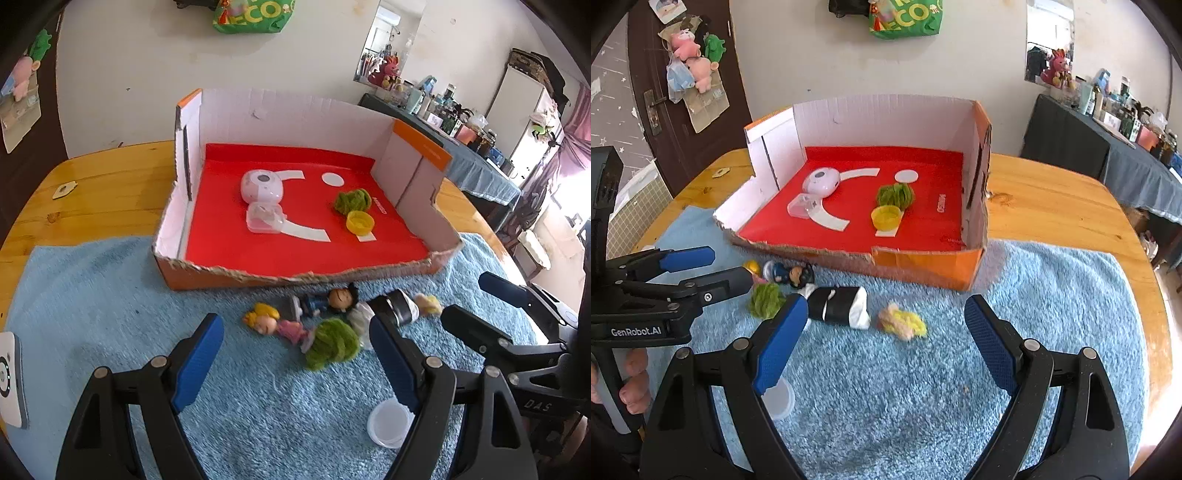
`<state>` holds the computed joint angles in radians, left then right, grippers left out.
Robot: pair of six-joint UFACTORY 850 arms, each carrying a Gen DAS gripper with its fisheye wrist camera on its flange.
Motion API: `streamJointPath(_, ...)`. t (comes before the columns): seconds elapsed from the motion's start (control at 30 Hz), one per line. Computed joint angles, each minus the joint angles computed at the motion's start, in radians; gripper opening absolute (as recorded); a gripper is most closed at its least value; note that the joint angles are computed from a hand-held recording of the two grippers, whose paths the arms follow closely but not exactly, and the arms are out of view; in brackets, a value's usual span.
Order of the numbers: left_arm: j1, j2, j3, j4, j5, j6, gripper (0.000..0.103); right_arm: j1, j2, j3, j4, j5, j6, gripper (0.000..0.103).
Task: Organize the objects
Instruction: 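Withdraw both grippers from the box back over the towel, then grasp the white round lid with the left gripper while the right gripper grasps the yellow-haired doll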
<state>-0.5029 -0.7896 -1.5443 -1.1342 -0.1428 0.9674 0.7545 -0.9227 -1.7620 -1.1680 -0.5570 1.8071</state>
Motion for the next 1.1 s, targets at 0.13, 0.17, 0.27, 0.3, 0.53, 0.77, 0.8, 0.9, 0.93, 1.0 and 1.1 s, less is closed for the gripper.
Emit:
streamJointPath(0.13,-0.007,0.014,0.028,-0.08,-0.001,0.085,0.083,0.002,0.006,0.021,-0.004,0.0,0.014,0.087)
streamJointPath(0.17,-0.009,0.021,0.041,-0.123,-0.003,0.13,0.083,0.002,0.006,0.025,-0.002,0.0,0.014,0.087)
streamJointPath(0.27,-0.015,0.038,0.071,-0.21,-0.006,0.23,0.083,-0.001,0.008,0.038,0.003,0.001,0.016,0.087)
streamJointPath(0.3,-0.018,0.047,0.086,-0.252,-0.006,0.279,0.083,-0.003,0.008,0.042,0.004,0.001,0.014,0.087)
streamJointPath(0.53,-0.04,0.102,0.175,-0.459,-0.007,0.53,0.083,-0.013,-0.004,0.045,0.026,0.006,-0.02,0.087)
streamJointPath(0.77,-0.07,0.116,0.209,-0.535,-0.016,0.649,0.083,-0.023,-0.02,0.032,0.034,0.025,-0.049,0.081)
streamJointPath(0.8,-0.074,0.114,0.209,-0.524,-0.015,0.644,0.081,-0.024,-0.024,0.028,0.04,0.026,-0.06,0.078)
streamJointPath(0.9,-0.08,0.108,0.209,-0.502,-0.024,0.635,0.077,-0.029,-0.031,0.017,0.055,0.03,-0.085,0.071)
streamJointPath(0.93,-0.082,0.105,0.208,-0.504,-0.026,0.64,0.076,-0.03,-0.033,0.013,0.058,0.032,-0.09,0.07)
streamJointPath(1.0,-0.085,0.1,0.206,-0.52,-0.027,0.662,0.074,-0.034,-0.037,0.008,0.061,0.039,-0.096,0.061)
streamJointPath(1.1,-0.088,0.089,0.195,-0.465,-0.028,0.612,0.066,-0.038,-0.044,-0.004,0.085,0.056,-0.127,0.047)
